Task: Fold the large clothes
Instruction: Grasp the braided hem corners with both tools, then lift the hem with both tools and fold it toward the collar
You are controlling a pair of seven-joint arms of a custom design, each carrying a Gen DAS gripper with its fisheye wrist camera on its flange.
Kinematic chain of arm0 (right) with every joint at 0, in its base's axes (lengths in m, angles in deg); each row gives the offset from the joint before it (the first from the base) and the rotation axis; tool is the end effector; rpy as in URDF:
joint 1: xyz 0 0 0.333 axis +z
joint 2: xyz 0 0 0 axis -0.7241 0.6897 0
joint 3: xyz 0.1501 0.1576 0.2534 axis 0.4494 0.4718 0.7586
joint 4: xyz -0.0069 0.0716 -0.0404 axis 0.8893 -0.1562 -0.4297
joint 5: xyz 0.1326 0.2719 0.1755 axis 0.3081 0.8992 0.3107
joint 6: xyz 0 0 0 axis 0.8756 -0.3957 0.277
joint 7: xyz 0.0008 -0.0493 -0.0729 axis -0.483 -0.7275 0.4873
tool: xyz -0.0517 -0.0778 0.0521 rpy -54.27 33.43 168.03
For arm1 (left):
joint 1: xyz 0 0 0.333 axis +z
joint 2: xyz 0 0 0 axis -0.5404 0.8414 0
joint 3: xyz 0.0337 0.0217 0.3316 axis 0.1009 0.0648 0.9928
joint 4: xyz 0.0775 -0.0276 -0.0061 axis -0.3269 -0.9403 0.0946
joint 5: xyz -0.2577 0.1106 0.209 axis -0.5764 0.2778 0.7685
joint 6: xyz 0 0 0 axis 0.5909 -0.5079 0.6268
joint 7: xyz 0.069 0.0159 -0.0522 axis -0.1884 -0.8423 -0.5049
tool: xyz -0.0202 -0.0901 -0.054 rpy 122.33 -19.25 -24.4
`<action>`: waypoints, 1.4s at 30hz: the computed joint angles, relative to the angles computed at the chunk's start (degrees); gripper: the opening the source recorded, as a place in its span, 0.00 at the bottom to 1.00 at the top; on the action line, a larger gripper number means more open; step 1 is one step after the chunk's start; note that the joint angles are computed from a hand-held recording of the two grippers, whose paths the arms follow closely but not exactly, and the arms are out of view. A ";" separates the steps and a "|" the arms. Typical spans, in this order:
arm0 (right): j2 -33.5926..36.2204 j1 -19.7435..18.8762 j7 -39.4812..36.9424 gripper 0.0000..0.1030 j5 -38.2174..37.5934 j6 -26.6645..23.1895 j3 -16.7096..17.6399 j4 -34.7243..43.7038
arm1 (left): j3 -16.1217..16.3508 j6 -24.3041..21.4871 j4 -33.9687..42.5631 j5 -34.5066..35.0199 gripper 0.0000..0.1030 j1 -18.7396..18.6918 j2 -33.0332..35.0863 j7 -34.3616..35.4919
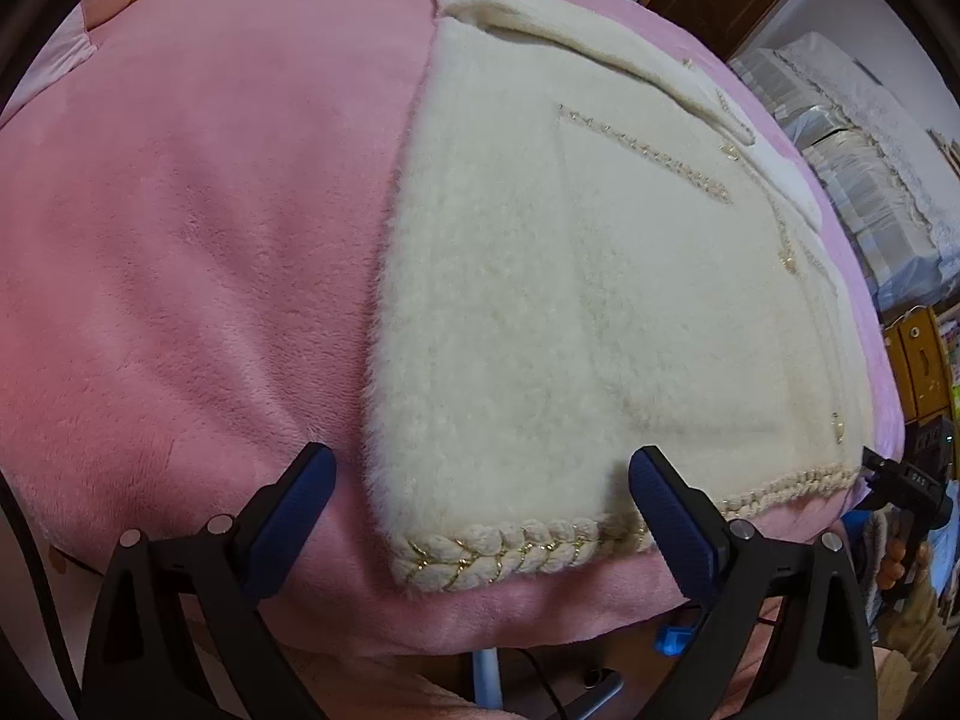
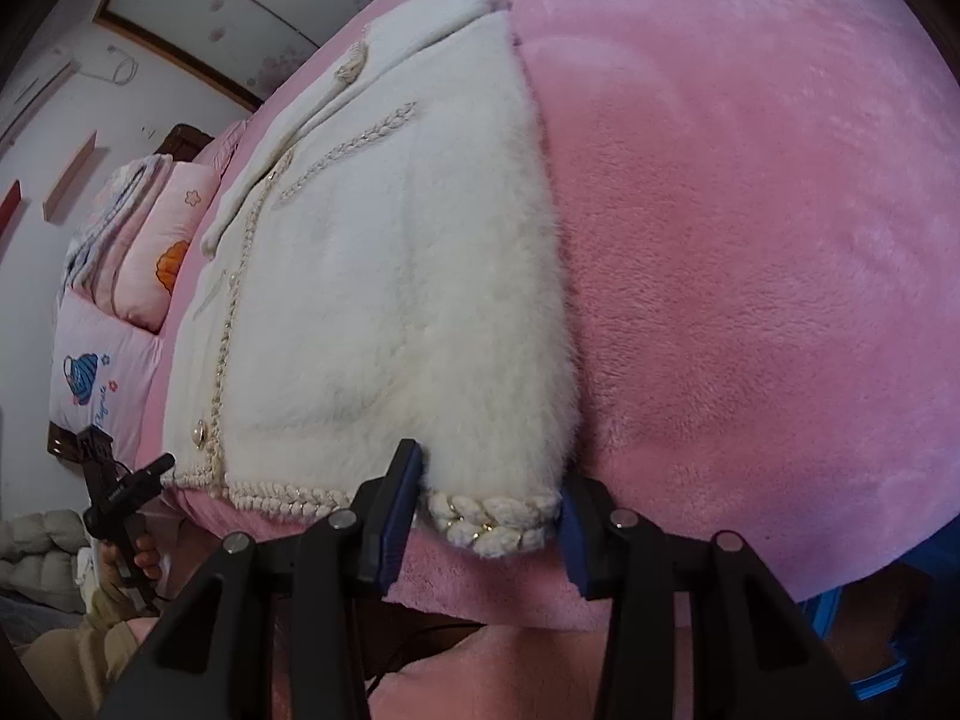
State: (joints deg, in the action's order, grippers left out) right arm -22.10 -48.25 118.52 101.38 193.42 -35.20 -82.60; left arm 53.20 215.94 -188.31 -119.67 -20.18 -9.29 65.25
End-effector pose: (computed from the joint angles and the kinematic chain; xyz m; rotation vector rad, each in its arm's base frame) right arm 0.5674 0.0315 0.3259 -1.7473 1.8067 0.2815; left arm 0.4237 0.1334 0.3625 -2.3725 1.7741 -0.7290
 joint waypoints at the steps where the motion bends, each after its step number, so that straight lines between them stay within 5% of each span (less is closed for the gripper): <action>1: 0.06 -0.07 -0.20 0.41 0.42 0.15 0.10 -0.08 | -0.06 0.51 0.03 0.87 0.95 0.02 0.25 -0.40; 11: -1.20 2.33 0.47 0.38 -3.03 6.88 0.47 -2.43 | -2.06 7.02 0.07 10.11 0.99 -1.72 3.07 -10.47; 13: -1.59 3.39 1.82 0.36 -5.83 9.30 0.49 -3.21 | -2.55 8.37 -0.14 13.49 0.90 -2.39 3.20 -14.36; 18: -2.57 5.34 7.88 0.26 -14.82 13.16 0.59 -4.26 | -2.75 3.77 1.78 11.76 0.20 -3.17 2.09 -14.29; 20: -3.10 5.75 10.46 0.24 -17.89 14.64 0.78 -4.83 | -2.52 0.51 3.31 13.34 0.16 -3.06 2.11 -17.35; 23: -3.89 5.43 14.15 0.24 -19.84 15.62 1.27 -5.33 | -2.24 -4.38 6.39 11.82 0.14 -2.72 2.99 -18.64; 26: -4.74 4.32 14.65 0.23 -18.00 16.05 2.83 -4.95 | -1.77 -10.19 9.21 3.16 0.13 -1.74 3.35 -14.94; 31: -6.50 2.45 7.70 0.23 -5.70 14.10 5.06 -1.01 | -0.76 -18.31 13.55 -5.92 0.13 0.36 3.79 -14.23; 35: -5.15 3.55 5.03 0.22 0.01 11.34 3.70 5.82 | -1.00 -20.02 18.63 -12.96 0.13 1.00 5.17 -12.77; 42: -1.15 4.85 8.20 0.22 -3.15 9.97 2.95 13.67 | -1.45 -21.05 24.62 -13.82 0.13 2.04 7.59 -13.97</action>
